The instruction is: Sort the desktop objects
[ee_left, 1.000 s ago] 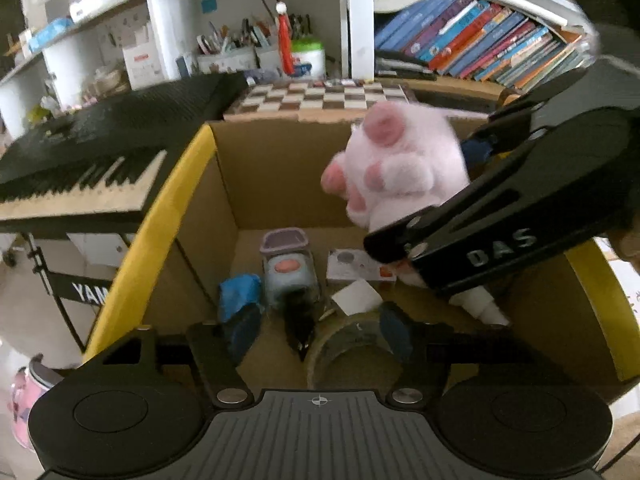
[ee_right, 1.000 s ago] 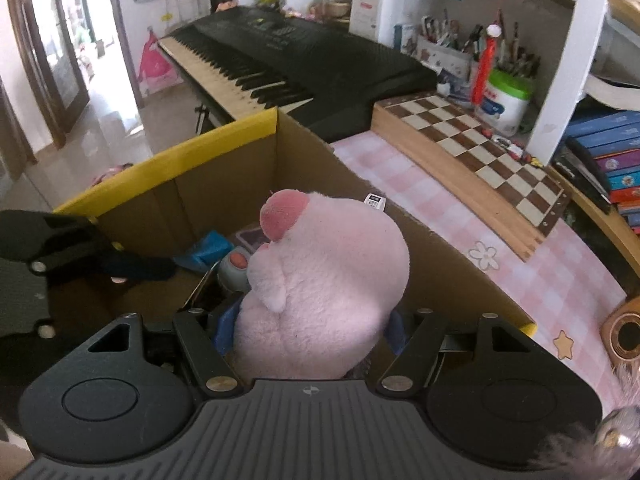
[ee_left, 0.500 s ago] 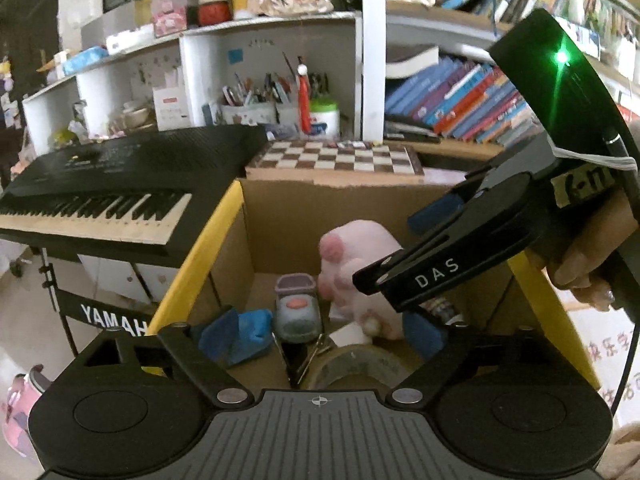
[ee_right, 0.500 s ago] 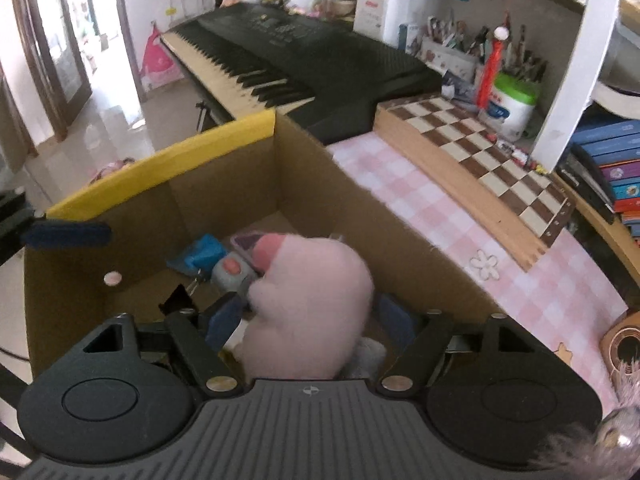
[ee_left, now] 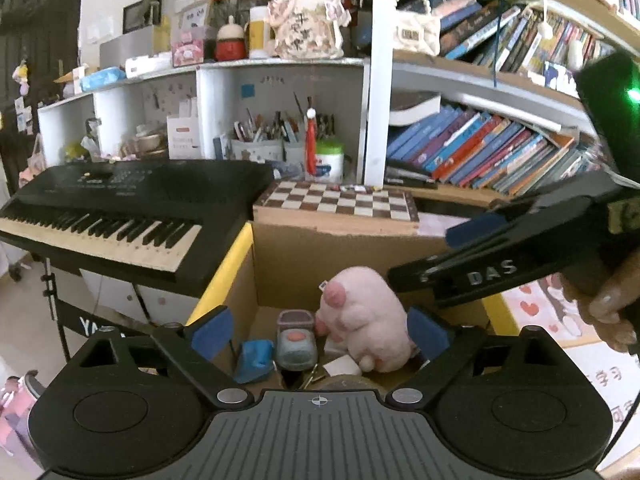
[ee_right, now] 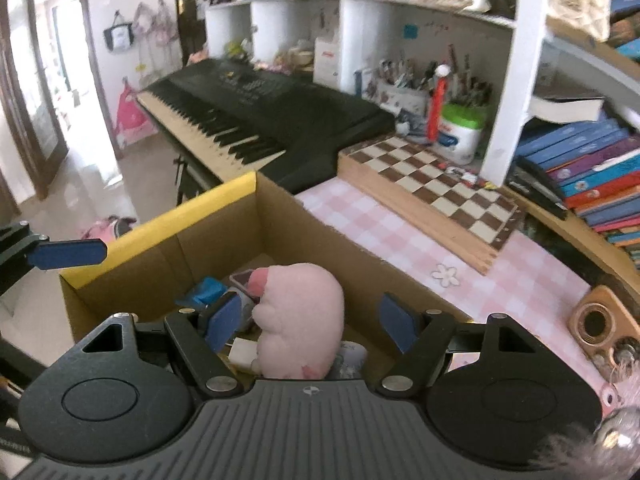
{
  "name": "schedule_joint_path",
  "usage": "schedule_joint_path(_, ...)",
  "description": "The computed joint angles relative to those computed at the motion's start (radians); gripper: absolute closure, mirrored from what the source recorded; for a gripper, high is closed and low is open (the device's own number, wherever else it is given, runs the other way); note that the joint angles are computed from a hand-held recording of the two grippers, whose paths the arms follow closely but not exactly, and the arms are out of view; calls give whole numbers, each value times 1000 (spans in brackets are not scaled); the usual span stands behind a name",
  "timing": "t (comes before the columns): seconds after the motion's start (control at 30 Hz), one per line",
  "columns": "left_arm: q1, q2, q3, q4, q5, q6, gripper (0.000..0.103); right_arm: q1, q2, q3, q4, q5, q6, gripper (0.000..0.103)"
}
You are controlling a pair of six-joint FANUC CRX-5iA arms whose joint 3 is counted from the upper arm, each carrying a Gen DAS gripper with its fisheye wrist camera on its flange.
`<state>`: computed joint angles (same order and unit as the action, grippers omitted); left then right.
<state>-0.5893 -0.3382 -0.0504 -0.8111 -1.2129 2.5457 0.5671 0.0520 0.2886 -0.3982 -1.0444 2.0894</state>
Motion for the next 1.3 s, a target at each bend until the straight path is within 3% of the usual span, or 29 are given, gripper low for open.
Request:
schedule_joint_path(0.33, -136, -25, 37, -136, -107, 94, 4, -6, -195, -191, 59, 179, -148, 29)
schedule_joint_path(0.63, -295, -42, 52, -240, -216, 172, 4, 49, -386, -397, 236, 327, -372, 29)
schedule_joint_path(0.93, -463, -39, 66, -324, -323, 217, 4, 148, -589, -618, 505, 409, -659, 29)
schedule_joint_path(1.3, -603, 3, 93, -360, -426, 257, 3, 336, -831, -909, 1000, 357, -1168, 29)
